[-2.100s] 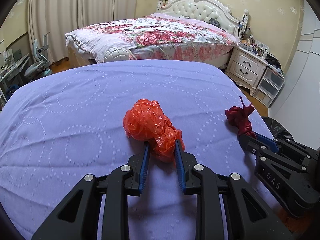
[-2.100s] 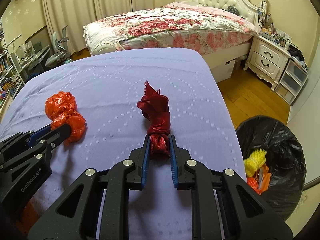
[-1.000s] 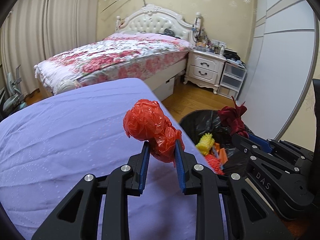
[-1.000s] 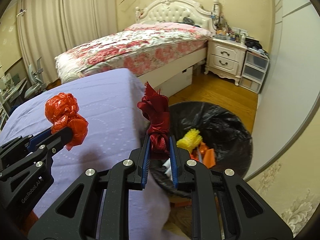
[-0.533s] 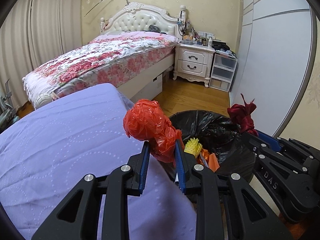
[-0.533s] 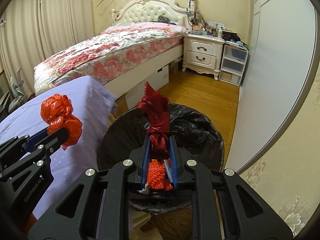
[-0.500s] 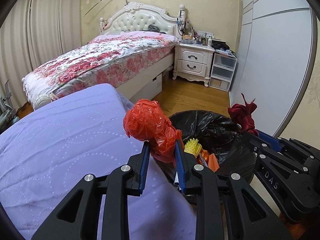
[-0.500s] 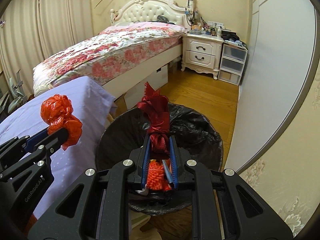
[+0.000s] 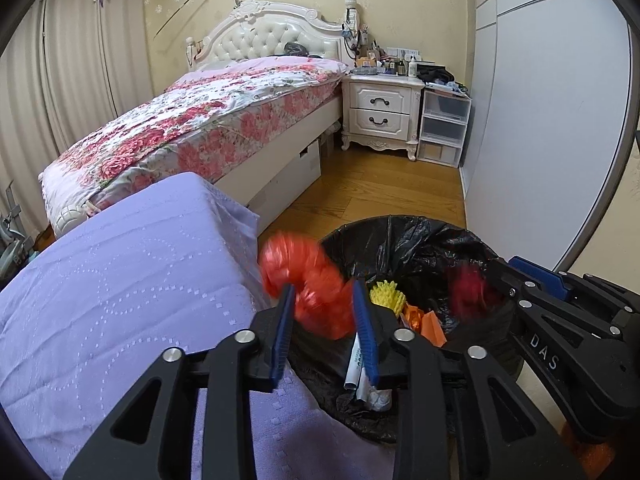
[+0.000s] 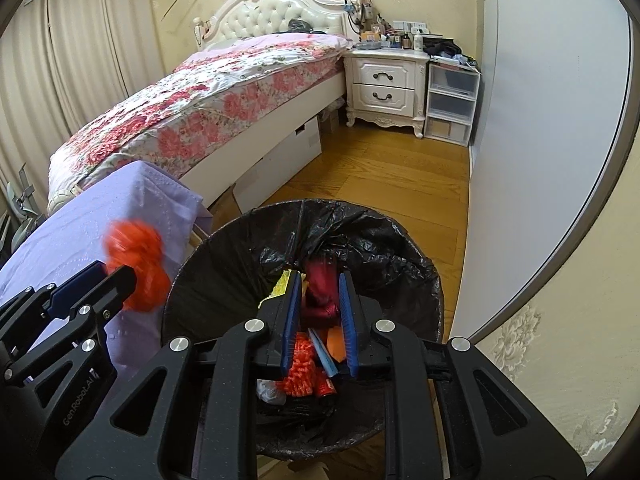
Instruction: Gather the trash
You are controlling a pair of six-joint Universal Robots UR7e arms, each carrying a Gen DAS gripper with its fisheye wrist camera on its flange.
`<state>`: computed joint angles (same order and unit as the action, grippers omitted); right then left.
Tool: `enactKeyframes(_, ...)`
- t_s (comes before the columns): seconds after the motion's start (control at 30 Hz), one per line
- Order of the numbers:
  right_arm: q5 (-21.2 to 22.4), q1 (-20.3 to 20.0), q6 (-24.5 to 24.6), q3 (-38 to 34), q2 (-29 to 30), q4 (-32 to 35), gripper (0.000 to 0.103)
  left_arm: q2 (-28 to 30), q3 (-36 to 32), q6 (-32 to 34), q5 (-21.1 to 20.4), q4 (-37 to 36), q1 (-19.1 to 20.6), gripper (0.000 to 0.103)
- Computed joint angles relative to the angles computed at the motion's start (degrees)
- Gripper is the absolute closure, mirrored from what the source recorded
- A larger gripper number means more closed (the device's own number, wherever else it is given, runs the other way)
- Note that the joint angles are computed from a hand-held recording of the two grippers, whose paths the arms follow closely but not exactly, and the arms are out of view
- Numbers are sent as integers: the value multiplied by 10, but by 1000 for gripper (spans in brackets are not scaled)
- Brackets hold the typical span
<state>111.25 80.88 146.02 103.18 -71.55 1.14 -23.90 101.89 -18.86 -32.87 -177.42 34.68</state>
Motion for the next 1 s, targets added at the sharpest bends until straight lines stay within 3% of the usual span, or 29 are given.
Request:
enactKeyframes(0.03, 2, 0, -1, -1, 2, -1, 83, 0, 0, -1, 1, -2, 0, 57)
enactKeyframes(0.13, 8, 1, -2, 0, 3, -11, 69, 1, 1, 2, 7, -12, -2, 46)
enactKeyframes(0.23, 11, 3, -7, 5, -1, -20, 64, 1, 4, 1, 15, -14, -4, 40)
enactKeyframes(0.33, 13, 5, -10, 16, -9, -36, 50, -5, 11, -16, 22, -9, -4, 33)
enactKeyframes(0.73, 17, 23, -37, 65, -45, -75, 29, -38, 62, -87, 75, 20, -23, 22)
enactKeyframes(1.0, 17, 36, -44, 100, -72, -93, 24, -69, 105, -129, 82, 35, -43, 20)
